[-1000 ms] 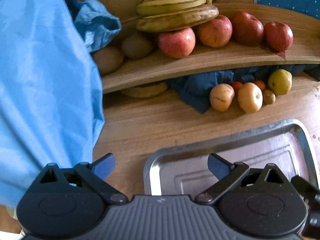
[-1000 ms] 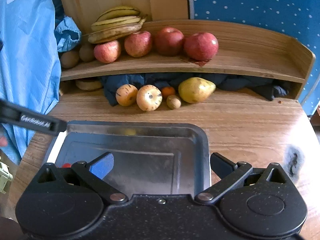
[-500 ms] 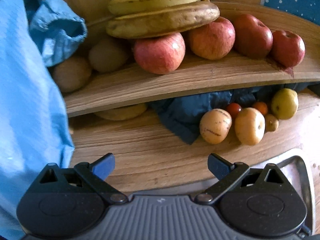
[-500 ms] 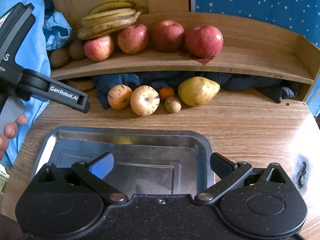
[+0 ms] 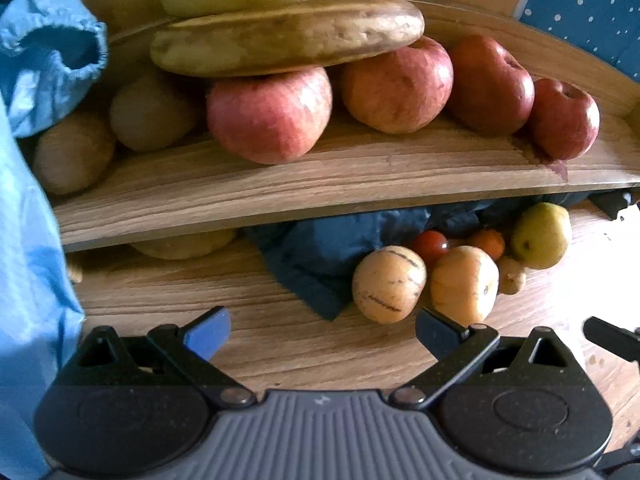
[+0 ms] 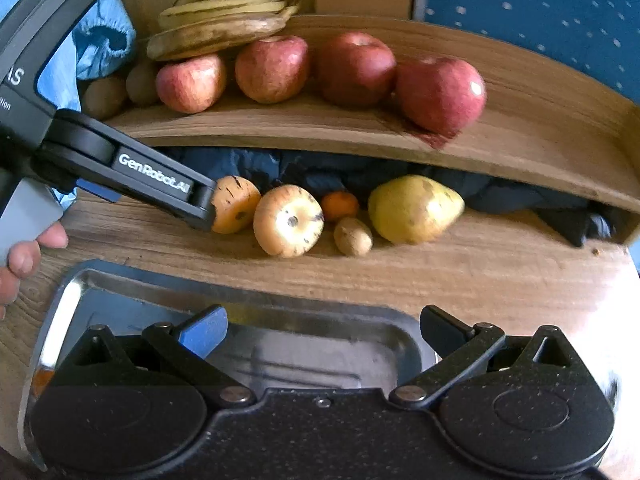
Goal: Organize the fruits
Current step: 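Move both open tools toward the fruits under the shelf, then grasp the striped round fruit with the left tool while the right grasps a pale apple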
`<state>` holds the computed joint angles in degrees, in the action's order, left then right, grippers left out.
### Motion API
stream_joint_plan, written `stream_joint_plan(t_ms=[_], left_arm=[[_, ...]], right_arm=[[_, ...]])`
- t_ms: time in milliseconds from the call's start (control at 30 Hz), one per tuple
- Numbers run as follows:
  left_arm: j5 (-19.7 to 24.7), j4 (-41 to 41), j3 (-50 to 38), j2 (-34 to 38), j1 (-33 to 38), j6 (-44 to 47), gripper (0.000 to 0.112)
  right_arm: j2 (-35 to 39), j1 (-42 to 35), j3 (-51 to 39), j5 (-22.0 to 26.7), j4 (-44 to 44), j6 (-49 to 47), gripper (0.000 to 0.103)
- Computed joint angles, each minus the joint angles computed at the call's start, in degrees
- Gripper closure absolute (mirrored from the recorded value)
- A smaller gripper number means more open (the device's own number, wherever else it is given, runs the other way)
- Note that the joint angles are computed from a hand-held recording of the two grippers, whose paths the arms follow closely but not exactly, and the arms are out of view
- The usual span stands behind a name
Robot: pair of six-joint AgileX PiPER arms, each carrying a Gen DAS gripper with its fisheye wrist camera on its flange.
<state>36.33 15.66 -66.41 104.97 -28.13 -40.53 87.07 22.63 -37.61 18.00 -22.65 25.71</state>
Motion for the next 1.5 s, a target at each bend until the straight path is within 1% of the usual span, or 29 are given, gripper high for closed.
stream_joint_plan(t_ms=[133, 300, 433, 533, 567, 700, 733, 800, 1000, 1067, 1267, 1333, 1367, 1500], left_arm=[[-2.5, -6.5, -0.7, 0.7, 2.0, 6.9, 0.010], [-4.0, -12.5, -2.3, 2.5, 4.1, 13.4, 0.010], [-5.8, -17.7, -1.6, 2.9, 5.6, 18.6, 0.011], [-6.2, -21.4, -1.9, 3.3, 6.6, 22.5, 0.015], [-6.2, -21.4, -1.4, 2.5, 5.9, 22.0, 0.017], [-6.7, -25.3, -0.9, 2.1, 6.8, 25.6, 0.024], [-6.8, -26.2, -1.1, 2.5, 7.0, 26.3, 0.027], [-7.0, -28.3, -0.9, 2.2, 7.6, 28.2, 0.030], [-7.3, -31.6, 0.2, 1.2, 9.2, 30.7, 0.038], [-7.2, -31.8, 0.2, 1.3, 9.4, 30.7, 0.041], [-7.0, -31.6, 0.3, 1.6, 9.7, 30.4, 0.042], [-6.9, -32.2, 0.5, 1.5, 10.0, 31.1, 0.042], [-6.9, -32.4, 0.5, 1.6, 10.1, 31.3, 0.041], [-6.5, -33.3, 0.7, 1.3, 10.6, 32.7, 0.042]], right_arm=[[2.6, 0.7, -2.5, -0.2, -0.3, -0.9, 0.001], [5.5, 1.6, -4.9, 0.0, -2.5, -0.4, 0.001], [7.3, 2.2, -6.3, -0.4, -5.2, 0.1, 0.002], [8.4, 2.4, -7.0, -1.2, -7.5, 0.7, 0.007], [8.8, 2.5, -7.2, -1.4, -8.3, 1.2, 0.008], [10.1, 3.3, -7.6, -2.1, -14.8, 7.0, 0.017], [10.3, 3.4, -7.5, -2.3, -15.8, 7.8, 0.018], [10.9, 3.8, -7.7, -2.5, -17.0, 8.8, 0.024], [11.8, 3.9, -7.6, -3.4, -18.1, 8.9, 0.030], [12.2, 4.4, -7.9, -3.4, -19.3, 10.0, 0.031], [11.4, 3.9, -6.5, -4.6, -21.0, 10.1, 0.033], [11.5, 4.2, -6.1, -5.0, -22.8, 11.2, 0.036], [11.8, 4.2, -6.0, -5.5, -23.9, 12.0, 0.039], [11.5, 5.0, -5.8, -4.4, -24.2, 12.8, 0.046]])
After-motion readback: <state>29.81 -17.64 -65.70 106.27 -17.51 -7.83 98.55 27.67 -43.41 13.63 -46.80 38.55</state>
